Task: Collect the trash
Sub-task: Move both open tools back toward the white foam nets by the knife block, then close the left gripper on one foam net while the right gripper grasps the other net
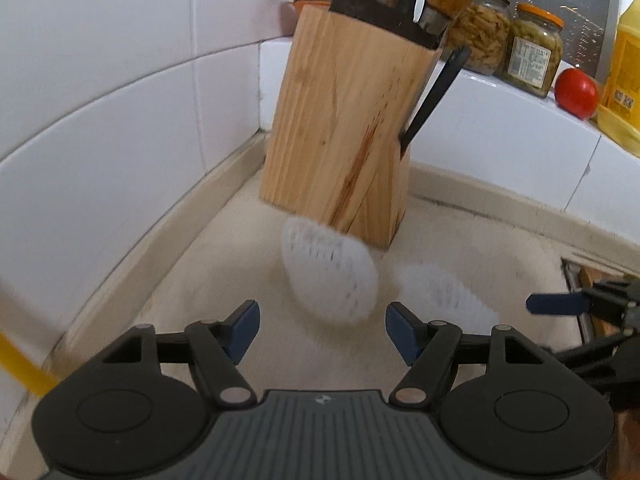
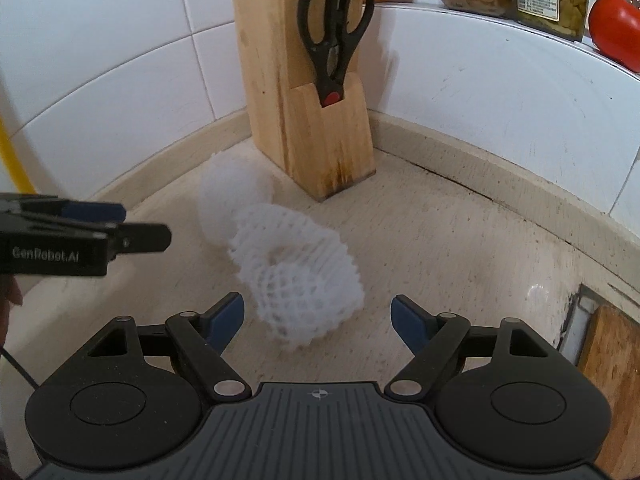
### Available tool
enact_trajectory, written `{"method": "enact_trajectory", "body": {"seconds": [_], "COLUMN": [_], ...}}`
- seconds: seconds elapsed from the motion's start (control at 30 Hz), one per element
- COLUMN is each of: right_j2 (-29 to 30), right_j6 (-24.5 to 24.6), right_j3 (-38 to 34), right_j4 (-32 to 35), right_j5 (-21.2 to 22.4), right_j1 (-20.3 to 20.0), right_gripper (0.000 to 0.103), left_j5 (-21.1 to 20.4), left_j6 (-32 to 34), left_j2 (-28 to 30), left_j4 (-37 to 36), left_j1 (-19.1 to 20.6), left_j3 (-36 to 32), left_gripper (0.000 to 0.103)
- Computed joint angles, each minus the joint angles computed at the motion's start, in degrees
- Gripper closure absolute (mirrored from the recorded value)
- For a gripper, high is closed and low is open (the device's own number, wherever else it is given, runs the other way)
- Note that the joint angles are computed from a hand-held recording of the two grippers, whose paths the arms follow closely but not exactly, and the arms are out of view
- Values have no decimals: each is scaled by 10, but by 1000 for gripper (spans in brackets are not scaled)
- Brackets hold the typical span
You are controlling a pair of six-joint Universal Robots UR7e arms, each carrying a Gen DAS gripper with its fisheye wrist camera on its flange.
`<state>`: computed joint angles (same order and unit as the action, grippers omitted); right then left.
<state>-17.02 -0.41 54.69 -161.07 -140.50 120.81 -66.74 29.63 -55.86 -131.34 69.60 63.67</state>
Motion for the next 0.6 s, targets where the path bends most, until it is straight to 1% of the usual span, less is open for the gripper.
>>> {"method": "enact_trajectory", "body": {"seconds": [0.17,0.33,0.53,0.6], "right_j2": [10,21,33,32], "right_j6": [-11,-19,-18,-11], "right_j3": [-21,-44,-67,-68], "right_j4": [7,19,39,44], "right_j5": [8,16,22,32], "right_j1": [-8,-12,-16,-20], "right_gripper": [16,16,16,16], "left_j5": [-4,-5,-4,-6], "left_j6": [10,16,20,15], "left_j2": [37,57,78,84], "left_j4": [7,17,27,34], "left_j1": [-2,-2,-1,1], "left_j3": [-42,-59,-81,-91], "left_gripper": [37,36,35,35]}}
